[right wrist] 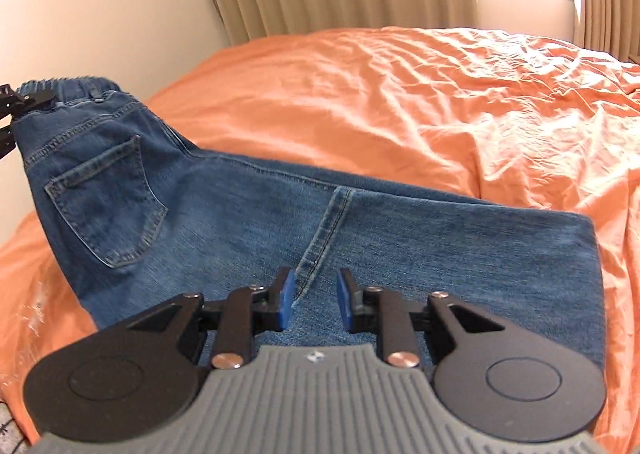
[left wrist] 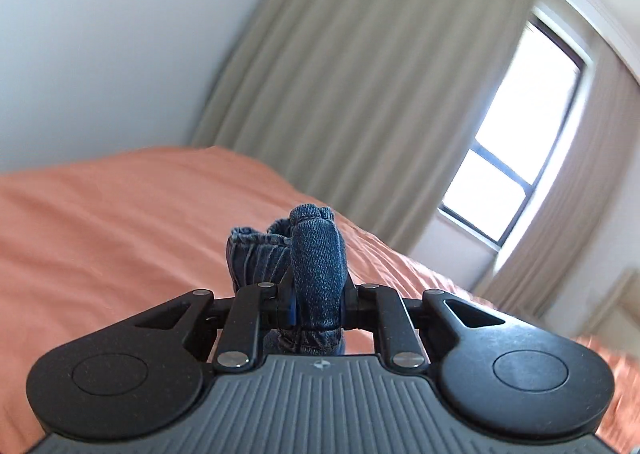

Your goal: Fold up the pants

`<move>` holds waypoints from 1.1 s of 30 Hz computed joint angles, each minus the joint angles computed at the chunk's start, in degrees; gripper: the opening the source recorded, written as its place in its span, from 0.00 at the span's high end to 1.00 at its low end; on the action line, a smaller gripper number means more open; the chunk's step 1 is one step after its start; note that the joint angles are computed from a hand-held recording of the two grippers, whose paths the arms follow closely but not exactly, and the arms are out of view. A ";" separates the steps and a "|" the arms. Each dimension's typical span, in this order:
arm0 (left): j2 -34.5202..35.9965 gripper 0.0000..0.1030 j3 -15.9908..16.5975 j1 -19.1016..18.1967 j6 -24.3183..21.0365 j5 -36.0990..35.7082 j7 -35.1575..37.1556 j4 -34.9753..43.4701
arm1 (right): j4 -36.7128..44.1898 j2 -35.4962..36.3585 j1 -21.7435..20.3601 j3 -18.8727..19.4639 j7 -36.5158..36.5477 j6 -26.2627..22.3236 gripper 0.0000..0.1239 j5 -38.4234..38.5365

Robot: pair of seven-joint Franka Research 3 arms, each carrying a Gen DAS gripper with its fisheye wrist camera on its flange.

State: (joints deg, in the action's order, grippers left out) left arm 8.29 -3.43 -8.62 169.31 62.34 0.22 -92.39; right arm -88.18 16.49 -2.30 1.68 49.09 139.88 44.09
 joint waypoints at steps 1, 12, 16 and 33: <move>0.45 0.82 -0.96 -1.37 -2.20 1.00 1.95 1.33 | -0.74 -0.83 -0.76 0.17 -0.76 -0.37 0.84 1.70; 15.02 0.81 -9.31 -14.95 -16.81 -10.48 37.18 14.91 | -12.56 -9.05 -3.65 -4.32 -2.46 -0.68 0.84 8.63; 19.40 0.78 -11.99 -17.48 -26.26 -19.19 51.09 18.34 | -16.09 -10.85 -4.90 -6.16 -1.05 -2.39 0.84 8.81; 15.63 0.14 -14.20 -10.77 -24.35 -56.38 70.16 17.28 | -9.51 -7.08 -4.96 -5.43 -0.91 -3.57 0.80 8.70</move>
